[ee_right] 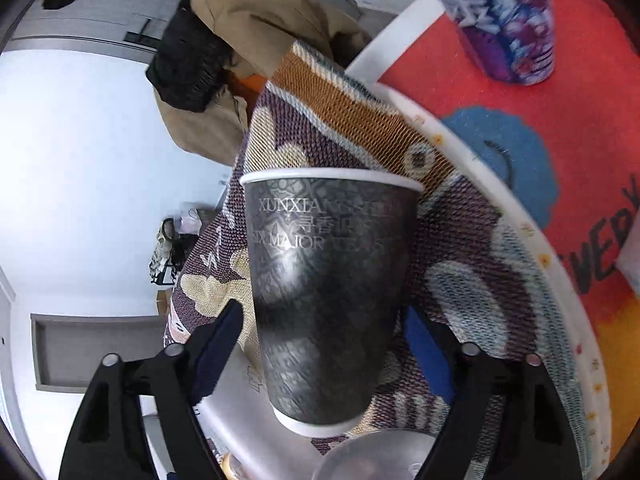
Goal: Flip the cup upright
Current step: 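Close the right gripper around the dark paper cup's body and lift it, then rotate the held dark cup rim-up and lower it onto the tablecloth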
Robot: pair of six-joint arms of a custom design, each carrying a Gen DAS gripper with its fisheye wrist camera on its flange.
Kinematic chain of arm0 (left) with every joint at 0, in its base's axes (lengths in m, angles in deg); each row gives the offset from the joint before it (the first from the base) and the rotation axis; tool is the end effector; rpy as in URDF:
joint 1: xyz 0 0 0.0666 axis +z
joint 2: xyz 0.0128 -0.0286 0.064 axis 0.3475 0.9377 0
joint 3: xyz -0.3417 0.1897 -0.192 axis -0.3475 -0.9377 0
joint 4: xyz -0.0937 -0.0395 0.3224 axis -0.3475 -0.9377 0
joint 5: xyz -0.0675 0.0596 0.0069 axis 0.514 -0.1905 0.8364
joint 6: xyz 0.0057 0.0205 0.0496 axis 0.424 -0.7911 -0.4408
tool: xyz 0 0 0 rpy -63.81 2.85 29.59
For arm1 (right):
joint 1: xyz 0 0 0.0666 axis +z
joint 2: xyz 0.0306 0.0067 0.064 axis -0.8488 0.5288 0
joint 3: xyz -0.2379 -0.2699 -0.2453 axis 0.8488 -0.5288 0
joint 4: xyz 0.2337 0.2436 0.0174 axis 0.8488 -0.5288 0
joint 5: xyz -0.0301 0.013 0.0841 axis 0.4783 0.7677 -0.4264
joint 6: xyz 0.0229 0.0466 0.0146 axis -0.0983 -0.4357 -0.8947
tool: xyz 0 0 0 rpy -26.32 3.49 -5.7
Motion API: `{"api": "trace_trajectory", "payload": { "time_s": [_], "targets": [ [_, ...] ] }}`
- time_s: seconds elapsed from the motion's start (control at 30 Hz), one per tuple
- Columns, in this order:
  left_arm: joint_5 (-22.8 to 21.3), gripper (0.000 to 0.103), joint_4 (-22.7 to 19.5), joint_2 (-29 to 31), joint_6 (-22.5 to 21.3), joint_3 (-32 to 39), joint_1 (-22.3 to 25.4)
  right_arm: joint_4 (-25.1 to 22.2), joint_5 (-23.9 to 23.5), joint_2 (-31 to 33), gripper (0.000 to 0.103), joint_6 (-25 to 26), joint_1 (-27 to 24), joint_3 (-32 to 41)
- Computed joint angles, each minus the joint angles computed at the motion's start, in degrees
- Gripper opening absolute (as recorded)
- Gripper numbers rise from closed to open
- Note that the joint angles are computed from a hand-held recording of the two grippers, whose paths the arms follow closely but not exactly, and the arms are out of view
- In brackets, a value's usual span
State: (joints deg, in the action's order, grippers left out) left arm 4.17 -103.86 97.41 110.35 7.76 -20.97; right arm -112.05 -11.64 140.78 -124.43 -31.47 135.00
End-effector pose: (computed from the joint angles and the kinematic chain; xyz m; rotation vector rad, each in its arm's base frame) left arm 0.2185 -0.1672 0.5385 -0.1998 2.2260 -0.0709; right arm 0.4744 0.2509 0.4430 0.6214 2.6709 0.9787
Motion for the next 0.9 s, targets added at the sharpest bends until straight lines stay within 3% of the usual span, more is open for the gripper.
{"api": "trace_trajectory", "payload": {
  "time_s": [0.2, 0.4, 0.5, 0.7, 0.9],
  "targets": [
    [-0.8, 0.097, -0.9, -1.5, 0.7, 0.2, -0.6, 1.4, 1.4, -0.3, 0.071, -1.3, 0.4, -0.3],
    [-3.2, 0.097, -3.4, -3.2, 2.1, 1.4, -2.8, 5.7, 4.0, -5.4, 0.071, 0.1, 2.0, -2.6],
    [-5.1, 0.097, -5.6, -4.0, 3.2, 2.4, -4.7, 5.4, 6.0, -7.9, 0.071, 0.7, 3.0, -2.2],
    [-10.5, 0.097, -12.3, -5.3, 7.7, 5.1, -10.9, 3.4, 9.4, -13.0, 0.071, 2.8, 5.9, -1.4],
    [-17.9, 0.097, -22.3, -6.0, 16.6, 7.7, -20.6, 1.7, 11.5, -18.4, 0.071, 3.4, 9.7, -2.7]
  ]
}}
